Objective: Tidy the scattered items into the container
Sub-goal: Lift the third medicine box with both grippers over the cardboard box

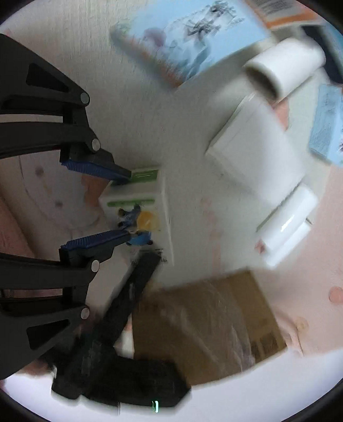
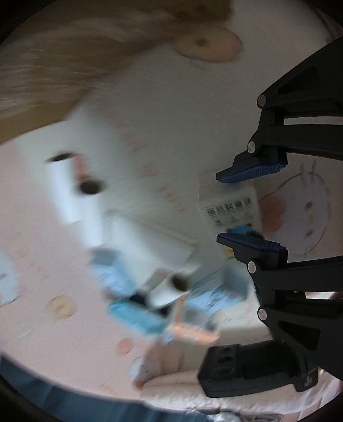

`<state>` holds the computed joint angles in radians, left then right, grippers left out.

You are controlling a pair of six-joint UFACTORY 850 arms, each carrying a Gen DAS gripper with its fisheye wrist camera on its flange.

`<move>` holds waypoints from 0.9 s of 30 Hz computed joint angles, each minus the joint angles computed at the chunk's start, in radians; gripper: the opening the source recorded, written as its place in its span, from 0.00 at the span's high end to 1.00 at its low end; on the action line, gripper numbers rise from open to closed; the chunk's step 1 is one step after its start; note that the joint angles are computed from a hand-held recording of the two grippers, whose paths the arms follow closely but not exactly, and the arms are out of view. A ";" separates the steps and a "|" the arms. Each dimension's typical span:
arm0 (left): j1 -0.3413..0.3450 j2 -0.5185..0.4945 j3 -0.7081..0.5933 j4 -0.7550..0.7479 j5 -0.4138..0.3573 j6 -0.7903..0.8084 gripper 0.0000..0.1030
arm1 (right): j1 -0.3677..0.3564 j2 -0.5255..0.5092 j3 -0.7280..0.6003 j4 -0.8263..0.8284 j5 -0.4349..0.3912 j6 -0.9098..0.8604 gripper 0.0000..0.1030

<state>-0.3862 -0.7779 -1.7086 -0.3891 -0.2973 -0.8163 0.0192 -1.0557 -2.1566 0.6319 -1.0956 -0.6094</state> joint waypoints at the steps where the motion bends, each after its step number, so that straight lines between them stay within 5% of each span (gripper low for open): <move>1: -0.001 0.007 0.015 -0.015 0.014 0.001 0.58 | -0.004 0.008 0.012 -0.002 0.009 -0.015 0.63; 3: 0.000 0.019 0.036 -0.071 0.023 0.032 0.59 | -0.020 0.015 0.047 0.075 0.000 -0.044 0.63; 9: -0.019 0.042 0.059 0.082 0.064 -0.134 0.59 | -0.031 0.052 0.096 0.092 0.021 -0.066 0.62; 13: -0.023 0.059 0.078 0.203 0.093 -0.287 0.50 | -0.032 0.084 0.133 0.093 0.065 -0.073 0.51; 20: 0.004 0.017 0.057 -0.105 0.108 -0.062 0.53 | -0.016 0.027 0.057 0.054 0.015 -0.037 0.51; 27: 0.007 0.008 0.041 -0.096 0.096 -0.070 0.57 | -0.005 -0.010 0.001 0.045 -0.017 -0.047 0.52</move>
